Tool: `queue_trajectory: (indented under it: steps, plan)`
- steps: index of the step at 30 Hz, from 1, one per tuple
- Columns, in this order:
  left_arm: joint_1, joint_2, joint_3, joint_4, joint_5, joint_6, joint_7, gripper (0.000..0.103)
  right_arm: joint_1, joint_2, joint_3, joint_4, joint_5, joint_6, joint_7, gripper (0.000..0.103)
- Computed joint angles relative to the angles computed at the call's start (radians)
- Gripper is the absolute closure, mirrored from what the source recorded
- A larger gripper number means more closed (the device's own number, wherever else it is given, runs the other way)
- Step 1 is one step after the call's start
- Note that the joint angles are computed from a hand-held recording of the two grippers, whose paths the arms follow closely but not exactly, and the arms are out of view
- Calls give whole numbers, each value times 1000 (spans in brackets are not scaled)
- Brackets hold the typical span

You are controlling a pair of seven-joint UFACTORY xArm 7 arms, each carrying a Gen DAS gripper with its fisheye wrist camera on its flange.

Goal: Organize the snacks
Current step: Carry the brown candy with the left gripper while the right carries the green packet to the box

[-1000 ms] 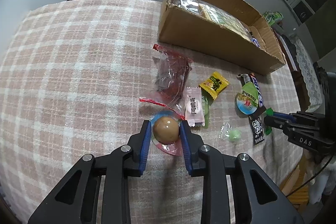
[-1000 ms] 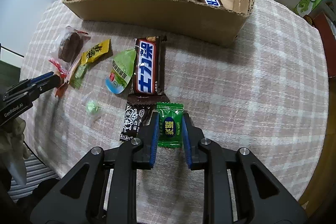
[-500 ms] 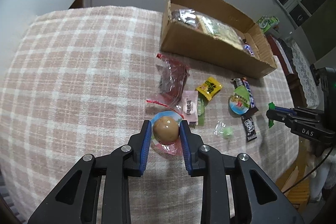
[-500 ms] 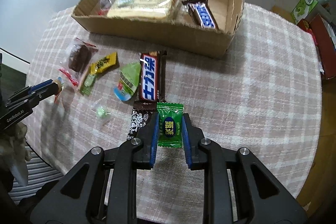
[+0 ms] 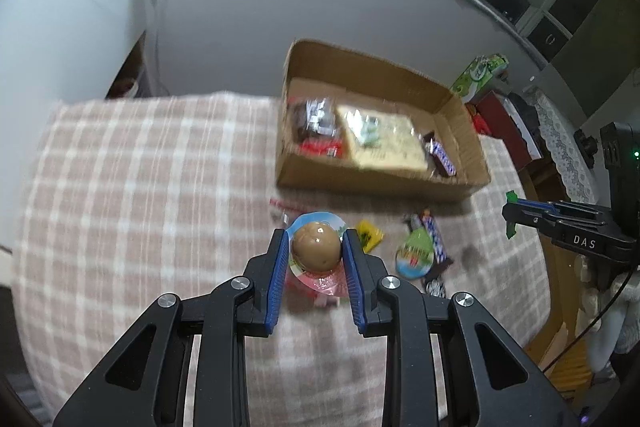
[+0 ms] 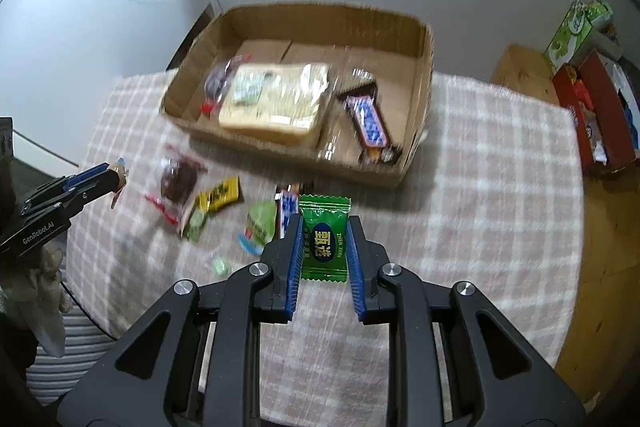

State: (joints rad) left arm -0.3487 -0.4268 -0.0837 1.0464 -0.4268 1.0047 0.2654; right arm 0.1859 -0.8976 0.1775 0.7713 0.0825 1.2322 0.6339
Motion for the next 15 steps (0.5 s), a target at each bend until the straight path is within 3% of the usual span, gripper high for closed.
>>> queue_trajectory:
  steps: [15]
  plan:
    - [-4, 212, -45, 209, 26, -75, -20, 77, -66, 164, -50, 96, -76, -87, -83, 81]
